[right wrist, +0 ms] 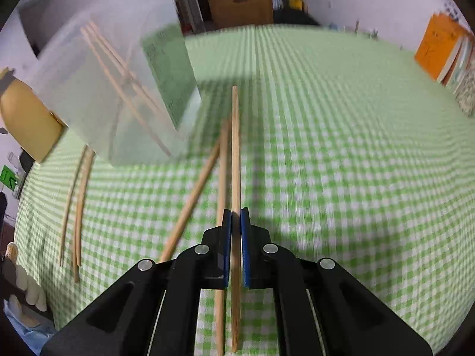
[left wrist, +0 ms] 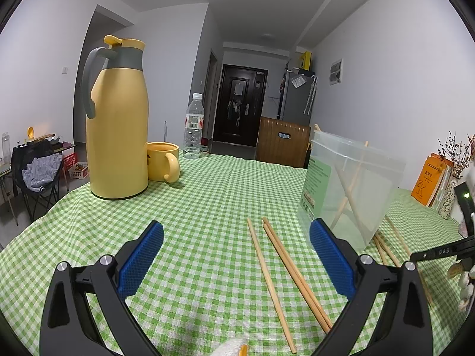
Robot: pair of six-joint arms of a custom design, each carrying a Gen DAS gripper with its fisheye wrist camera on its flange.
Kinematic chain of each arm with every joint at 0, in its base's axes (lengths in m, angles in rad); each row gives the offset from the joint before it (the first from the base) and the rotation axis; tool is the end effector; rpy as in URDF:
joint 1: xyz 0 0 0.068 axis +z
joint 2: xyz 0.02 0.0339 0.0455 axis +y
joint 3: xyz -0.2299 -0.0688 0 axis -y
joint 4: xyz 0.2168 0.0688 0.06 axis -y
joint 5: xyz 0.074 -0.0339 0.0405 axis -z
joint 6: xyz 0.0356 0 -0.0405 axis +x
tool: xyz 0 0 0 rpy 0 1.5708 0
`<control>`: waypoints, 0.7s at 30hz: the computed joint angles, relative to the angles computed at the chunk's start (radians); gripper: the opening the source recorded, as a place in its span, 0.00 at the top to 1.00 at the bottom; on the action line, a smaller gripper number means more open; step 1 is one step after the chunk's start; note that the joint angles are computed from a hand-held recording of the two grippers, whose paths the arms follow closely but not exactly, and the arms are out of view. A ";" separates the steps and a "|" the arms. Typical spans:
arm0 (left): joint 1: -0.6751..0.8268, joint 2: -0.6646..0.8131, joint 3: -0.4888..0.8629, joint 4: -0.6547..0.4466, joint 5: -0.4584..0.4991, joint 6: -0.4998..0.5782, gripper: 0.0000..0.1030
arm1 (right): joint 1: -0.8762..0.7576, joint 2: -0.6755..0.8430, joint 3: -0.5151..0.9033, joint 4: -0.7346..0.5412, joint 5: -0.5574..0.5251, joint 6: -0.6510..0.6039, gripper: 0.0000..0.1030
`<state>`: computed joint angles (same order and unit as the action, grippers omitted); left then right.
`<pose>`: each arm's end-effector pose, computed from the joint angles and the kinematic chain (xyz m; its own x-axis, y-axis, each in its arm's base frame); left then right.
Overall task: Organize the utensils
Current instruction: 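Lift the held chopstick upright with the right tool, then lower the left tool onto a loose chopstick and close it while the right tool holds its chopstick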
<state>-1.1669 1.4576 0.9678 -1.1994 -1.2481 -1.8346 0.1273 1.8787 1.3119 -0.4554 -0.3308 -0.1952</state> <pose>0.1110 -0.1739 0.2082 -0.2223 -0.2590 -0.9400 -0.4643 0.8759 -0.1315 0.3565 0.0573 0.1749 -0.7744 -0.2841 -0.5653 -0.4468 0.8782 0.1707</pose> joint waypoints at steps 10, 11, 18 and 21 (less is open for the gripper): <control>0.005 0.006 0.010 -0.006 0.006 -0.002 0.07 | -0.033 -0.397 -0.578 0.693 -0.069 0.057 0.94; 0.005 0.006 0.010 -0.006 0.006 -0.002 0.07 | -0.033 -0.425 -0.629 0.755 -0.066 0.060 0.94; 0.007 0.009 0.012 -0.010 0.006 -0.006 0.07 | -0.042 -0.484 -0.779 0.985 -0.070 0.114 0.94; 0.005 0.013 0.014 -0.017 0.001 -0.015 0.07 | -0.046 -0.482 -0.801 1.036 -0.070 0.127 0.94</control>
<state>-1.1620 1.4704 0.9818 -1.2168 -1.2472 -1.8492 0.0809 1.3965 0.5112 0.5806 -0.4011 -0.0683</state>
